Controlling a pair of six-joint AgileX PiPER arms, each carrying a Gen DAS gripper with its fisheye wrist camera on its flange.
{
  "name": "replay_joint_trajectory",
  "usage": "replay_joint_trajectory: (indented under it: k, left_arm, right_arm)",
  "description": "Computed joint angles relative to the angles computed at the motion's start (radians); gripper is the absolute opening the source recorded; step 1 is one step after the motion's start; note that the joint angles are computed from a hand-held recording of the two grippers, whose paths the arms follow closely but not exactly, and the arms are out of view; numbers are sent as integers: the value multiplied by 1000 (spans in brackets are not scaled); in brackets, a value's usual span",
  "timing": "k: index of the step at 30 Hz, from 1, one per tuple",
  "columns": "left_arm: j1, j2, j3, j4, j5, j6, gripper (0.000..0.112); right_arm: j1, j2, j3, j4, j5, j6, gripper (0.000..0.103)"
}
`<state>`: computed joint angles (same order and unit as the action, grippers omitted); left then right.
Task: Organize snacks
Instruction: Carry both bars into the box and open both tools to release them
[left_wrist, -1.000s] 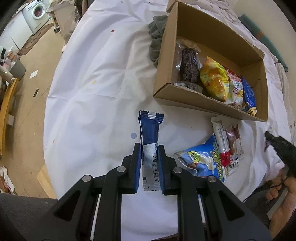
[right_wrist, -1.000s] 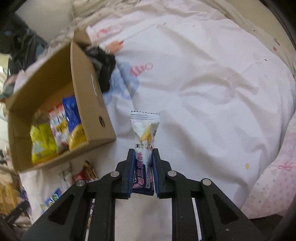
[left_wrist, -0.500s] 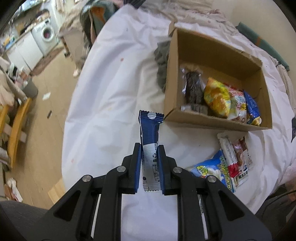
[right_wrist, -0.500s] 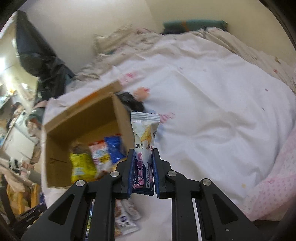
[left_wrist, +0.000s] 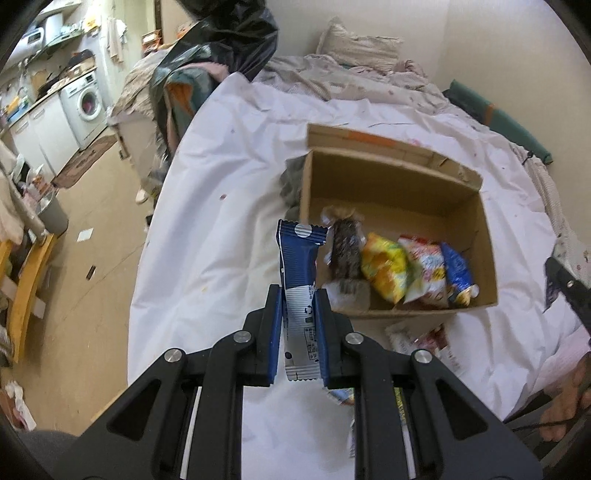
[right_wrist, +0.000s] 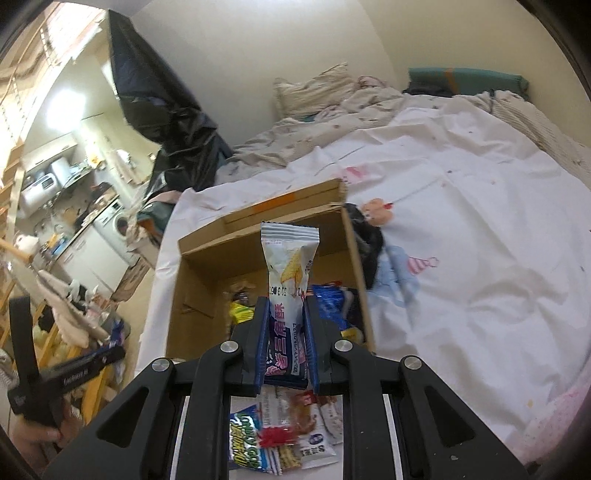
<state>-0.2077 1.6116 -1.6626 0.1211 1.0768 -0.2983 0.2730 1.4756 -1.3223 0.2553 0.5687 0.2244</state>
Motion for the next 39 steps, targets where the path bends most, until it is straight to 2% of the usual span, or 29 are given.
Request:
replay_joint_trajectory:
  k: [5, 18, 23, 30, 35, 39]
  left_arm:
    - [-22, 69, -123, -8, 23, 32, 14]
    - [-28, 240, -349, -49, 58, 73, 14]
    - [-32, 295, -394, -52, 49, 88, 14]
    - [-25, 328, -329, -62, -23, 99, 14]
    - [-25, 370, -356, -76, -13, 112, 14]
    - [-24, 417, -411, -77, 57, 96, 14]
  right_arm:
    - [12, 44, -50, 13, 7, -41, 19]
    - [-39, 199, -209, 170, 68, -199, 19]
    - [-48, 289, -307, 210, 110, -231, 19]
    - [-16, 402, -416, 179, 190, -193, 19]
    - [23, 456, -475, 122, 251, -167, 19]
    - [37, 487, -501, 104, 288, -164, 19]
